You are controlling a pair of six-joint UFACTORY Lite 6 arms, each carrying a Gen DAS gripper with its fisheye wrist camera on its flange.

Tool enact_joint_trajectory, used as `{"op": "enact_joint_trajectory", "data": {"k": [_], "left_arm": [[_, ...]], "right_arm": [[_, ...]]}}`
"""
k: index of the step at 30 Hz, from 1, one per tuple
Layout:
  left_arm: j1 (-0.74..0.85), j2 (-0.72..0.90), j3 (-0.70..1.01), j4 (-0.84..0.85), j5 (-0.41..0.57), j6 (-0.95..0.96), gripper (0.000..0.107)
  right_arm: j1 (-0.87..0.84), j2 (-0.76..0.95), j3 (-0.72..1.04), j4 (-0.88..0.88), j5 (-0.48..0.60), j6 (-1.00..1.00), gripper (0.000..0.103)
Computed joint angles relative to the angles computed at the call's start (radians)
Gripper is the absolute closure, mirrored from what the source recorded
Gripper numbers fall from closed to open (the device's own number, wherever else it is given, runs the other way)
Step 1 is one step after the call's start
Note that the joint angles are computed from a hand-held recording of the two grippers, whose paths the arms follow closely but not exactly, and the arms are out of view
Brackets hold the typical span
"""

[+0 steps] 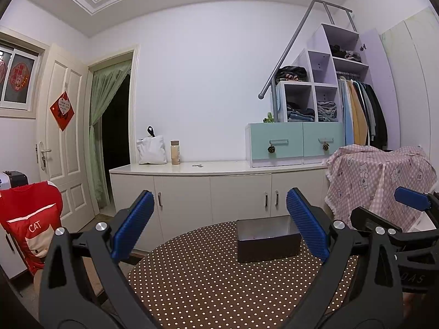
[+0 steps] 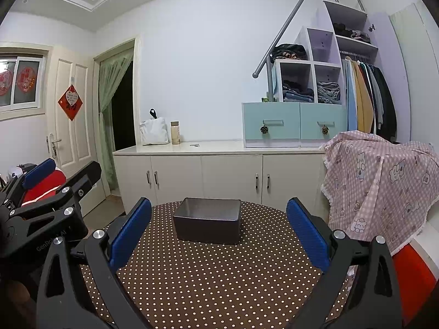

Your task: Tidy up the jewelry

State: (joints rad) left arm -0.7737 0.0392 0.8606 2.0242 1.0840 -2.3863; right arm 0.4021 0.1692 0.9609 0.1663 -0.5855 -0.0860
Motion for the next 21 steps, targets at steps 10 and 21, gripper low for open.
{"op": "enact_joint_trajectory", "data": {"k": [10,21], "left_arm": [[0.003,0.000,-0.006,0.005,0.000,-0.006,0.012],[0.017,0.009,-0.023,0.021,-0.004,-0.029,0.012]], "right_arm": [[-0.004,0.004,0.005,-0.007,0.004,0.006,0.008],[-0.005,0.014,0.006,-0.009,0.008,0.010,0.008]]}}
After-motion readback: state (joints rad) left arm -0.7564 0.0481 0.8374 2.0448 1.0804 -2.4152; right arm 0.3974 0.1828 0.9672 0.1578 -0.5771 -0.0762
